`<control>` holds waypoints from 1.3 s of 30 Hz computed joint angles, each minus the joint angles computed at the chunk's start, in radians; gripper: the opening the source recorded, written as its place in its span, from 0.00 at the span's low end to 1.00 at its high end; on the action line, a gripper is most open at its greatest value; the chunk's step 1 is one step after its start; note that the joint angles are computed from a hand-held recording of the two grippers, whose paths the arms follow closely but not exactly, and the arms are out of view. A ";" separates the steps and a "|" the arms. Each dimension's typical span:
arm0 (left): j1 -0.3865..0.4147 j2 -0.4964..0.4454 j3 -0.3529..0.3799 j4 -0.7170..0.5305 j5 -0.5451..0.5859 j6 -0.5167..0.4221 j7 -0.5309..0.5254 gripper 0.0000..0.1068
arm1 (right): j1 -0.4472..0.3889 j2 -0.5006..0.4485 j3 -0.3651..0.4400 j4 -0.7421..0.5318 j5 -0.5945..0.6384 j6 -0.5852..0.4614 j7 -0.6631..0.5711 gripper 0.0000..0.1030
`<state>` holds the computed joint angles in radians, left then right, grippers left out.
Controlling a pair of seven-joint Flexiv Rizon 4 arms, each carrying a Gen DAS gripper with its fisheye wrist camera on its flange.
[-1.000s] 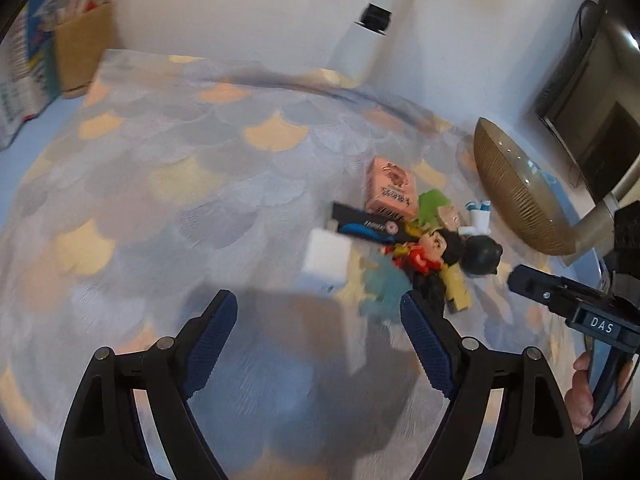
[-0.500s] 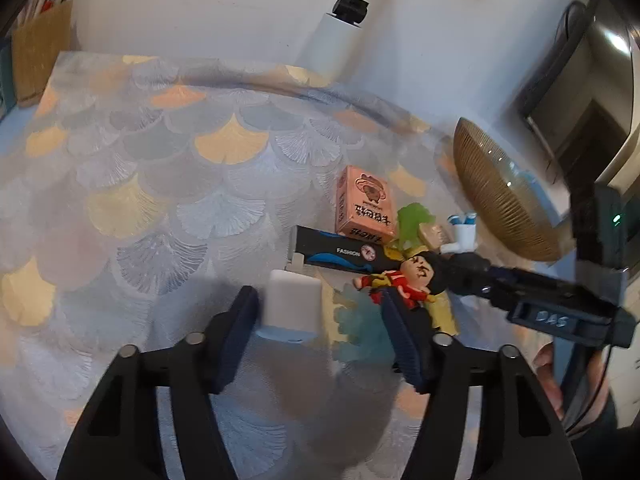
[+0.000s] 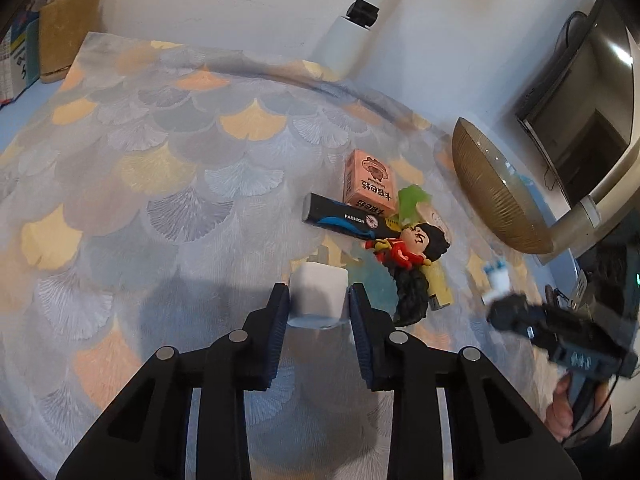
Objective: Organize rigid objects
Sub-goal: 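Grasp the white charger cube with the left tool while the right tool grasps the black figurine, then carry the cube and figurine over the amber bowl and open both tools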
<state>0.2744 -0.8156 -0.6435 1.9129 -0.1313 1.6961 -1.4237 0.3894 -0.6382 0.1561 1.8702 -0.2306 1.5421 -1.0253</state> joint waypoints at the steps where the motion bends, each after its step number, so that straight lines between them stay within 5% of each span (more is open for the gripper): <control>1: -0.015 0.008 0.015 -0.005 -0.007 -0.011 -0.005 0.28 | 0.004 0.013 -0.002 0.023 0.001 -0.005 0.002 0.37; 8: -0.190 0.055 0.208 -0.049 -0.044 -0.028 -0.001 0.36 | -0.010 0.040 0.016 0.104 0.002 0.021 -0.023 0.37; 11: -0.179 0.049 0.198 -0.042 -0.047 -0.001 0.002 0.25 | -0.009 0.047 0.013 0.113 0.006 0.020 -0.021 0.52; 14: -0.194 0.062 0.222 -0.021 -0.047 0.029 -0.017 0.25 | 0.019 0.061 -0.026 0.131 -0.002 0.037 -0.007 0.56; 19: -0.152 0.082 0.179 0.043 -0.008 0.083 -0.054 0.25 | 0.022 0.045 -0.026 0.104 -0.003 0.017 0.009 0.56; 21: -0.139 0.090 0.164 0.068 0.016 0.095 -0.069 0.25 | 0.077 0.049 -0.087 0.112 -0.019 0.015 0.038 0.55; 24: -0.155 0.104 0.177 0.090 0.034 0.097 -0.094 0.25 | 0.177 0.063 -0.201 0.142 -0.057 0.029 0.094 0.44; 26: -0.148 0.106 0.162 0.102 0.047 0.098 -0.108 0.25 | 0.177 0.065 -0.202 0.154 -0.066 0.054 0.101 0.38; 31: -0.168 0.119 0.158 0.113 0.064 0.109 -0.143 0.25 | 0.164 0.084 -0.194 0.195 -0.048 0.132 0.103 0.38; 39: -0.237 0.155 0.163 0.089 0.059 0.092 -0.181 0.25 | 0.282 0.165 -0.339 0.297 0.035 0.212 0.095 0.38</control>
<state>0.0374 -0.6603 -0.4801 2.0021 -0.0723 1.7884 -1.6048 0.6717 -0.4737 -0.1828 2.1668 -0.1954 1.7541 -0.9299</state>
